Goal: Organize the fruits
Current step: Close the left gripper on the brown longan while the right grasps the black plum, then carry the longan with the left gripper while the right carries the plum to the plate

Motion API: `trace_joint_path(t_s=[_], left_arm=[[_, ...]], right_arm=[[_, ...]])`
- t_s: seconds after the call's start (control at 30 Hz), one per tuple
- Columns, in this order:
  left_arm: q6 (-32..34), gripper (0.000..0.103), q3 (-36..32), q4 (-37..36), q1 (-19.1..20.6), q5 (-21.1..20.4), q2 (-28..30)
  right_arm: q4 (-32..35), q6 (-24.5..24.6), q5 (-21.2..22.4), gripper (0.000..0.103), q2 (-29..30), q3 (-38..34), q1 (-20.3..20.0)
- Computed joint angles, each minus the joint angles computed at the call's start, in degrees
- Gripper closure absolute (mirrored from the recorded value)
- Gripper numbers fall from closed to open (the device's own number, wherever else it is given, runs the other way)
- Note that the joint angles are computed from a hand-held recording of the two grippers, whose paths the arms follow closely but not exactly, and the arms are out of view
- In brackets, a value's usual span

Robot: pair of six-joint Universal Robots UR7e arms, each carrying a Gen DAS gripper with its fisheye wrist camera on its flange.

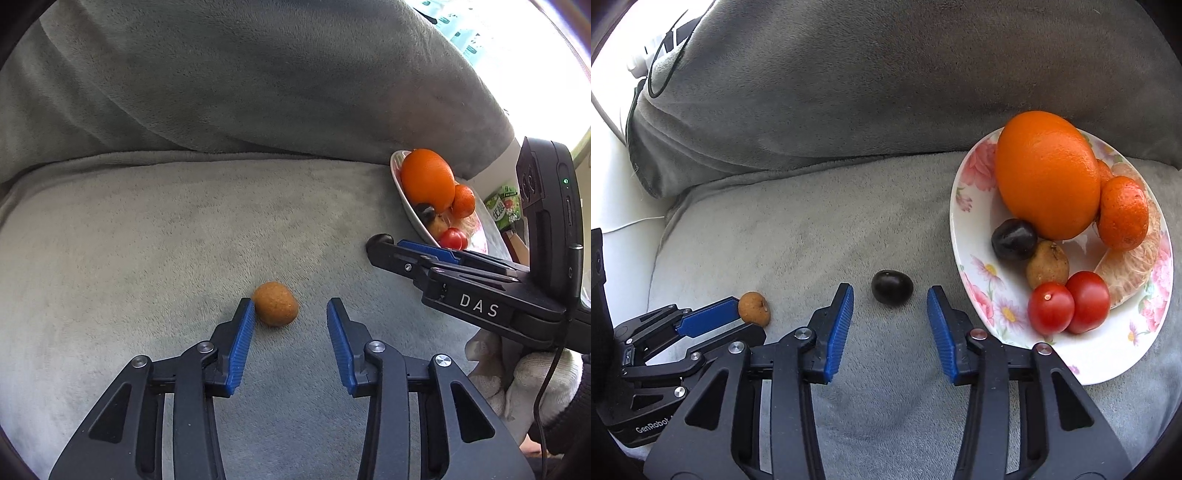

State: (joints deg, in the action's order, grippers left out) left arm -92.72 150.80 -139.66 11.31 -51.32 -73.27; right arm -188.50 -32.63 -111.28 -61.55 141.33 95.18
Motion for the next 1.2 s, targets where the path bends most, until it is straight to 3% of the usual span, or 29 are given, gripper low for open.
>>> trace_joint_path(t_s=[0.23, 0.5, 0.8, 1.2], left_arm=[[0.9, 0.069, 0.1, -0.7, 0.4, 0.1, 0.9], [1.1, 0.077, 0.2, -0.7, 0.9, 0.0, 1.3], [1.0, 0.078, 0.8, -1.5, 0.9, 0.7, 1.5], [-2.6, 0.078, 0.7, 2.2, -1.3, 1.2, -0.3]], right_arm=[[-1.4, 0.5, -1.1, 0.061, 2.1, -0.9, 1.2], [-3.6, 0.1, -3.5, 0.07, 5.6, -1.5, 3.1], [-5.6, 0.1, -4.6, 0.079, 8.5, -2.6, 4.0], [-2.9, -1.3, -1.5, 0.08, 3.1, -0.3, 3.3]])
